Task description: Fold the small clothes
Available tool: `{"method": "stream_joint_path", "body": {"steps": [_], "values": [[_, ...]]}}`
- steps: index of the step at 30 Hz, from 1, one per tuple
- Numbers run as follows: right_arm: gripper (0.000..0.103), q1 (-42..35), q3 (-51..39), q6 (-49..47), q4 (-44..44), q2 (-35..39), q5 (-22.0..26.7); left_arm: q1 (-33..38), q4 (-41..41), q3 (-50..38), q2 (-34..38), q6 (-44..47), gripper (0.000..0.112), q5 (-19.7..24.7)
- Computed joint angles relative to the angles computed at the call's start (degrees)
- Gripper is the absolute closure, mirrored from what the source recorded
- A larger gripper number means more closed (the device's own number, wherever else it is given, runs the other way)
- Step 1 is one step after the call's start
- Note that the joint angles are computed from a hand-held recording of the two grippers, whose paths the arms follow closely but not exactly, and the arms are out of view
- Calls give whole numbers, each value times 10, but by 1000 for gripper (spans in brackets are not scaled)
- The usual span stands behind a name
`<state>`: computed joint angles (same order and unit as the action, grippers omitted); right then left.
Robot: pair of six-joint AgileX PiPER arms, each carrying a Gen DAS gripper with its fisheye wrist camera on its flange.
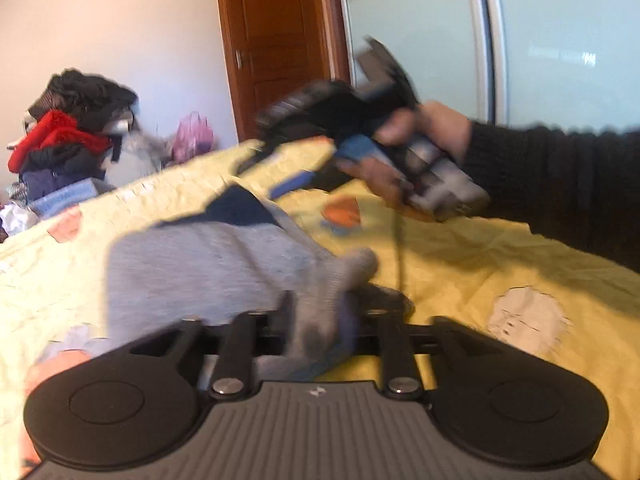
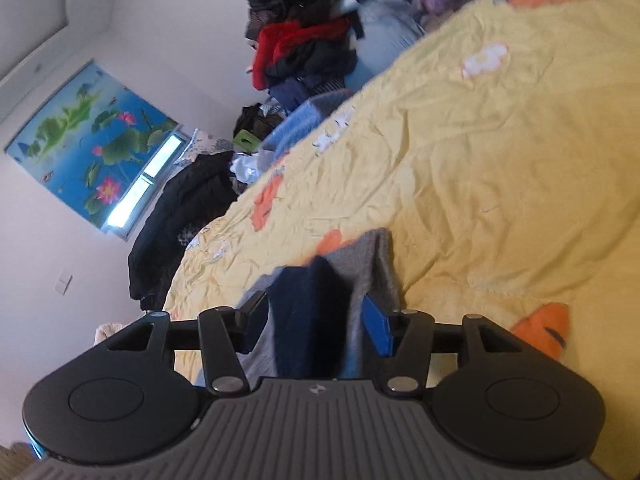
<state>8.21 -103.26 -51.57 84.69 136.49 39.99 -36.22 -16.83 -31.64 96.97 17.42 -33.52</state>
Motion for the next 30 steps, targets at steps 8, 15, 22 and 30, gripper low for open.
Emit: {"method": "stream_joint_path", "body": {"steps": [8, 15, 22, 30], "values": [[45, 37, 249, -180, 59, -151, -12, -36, -218, 98, 15, 158, 31, -150], [45, 54, 222, -109, 7, -135, -36, -16, -251, 41, 56, 165, 32, -122], [87, 65, 243, -104, 6, -150, -80, 3, -272, 23, 41, 171, 100, -71], [80, 51, 280, -153, 63, -152, -76, 56, -211, 19, 35, 125, 104, -18]]}}
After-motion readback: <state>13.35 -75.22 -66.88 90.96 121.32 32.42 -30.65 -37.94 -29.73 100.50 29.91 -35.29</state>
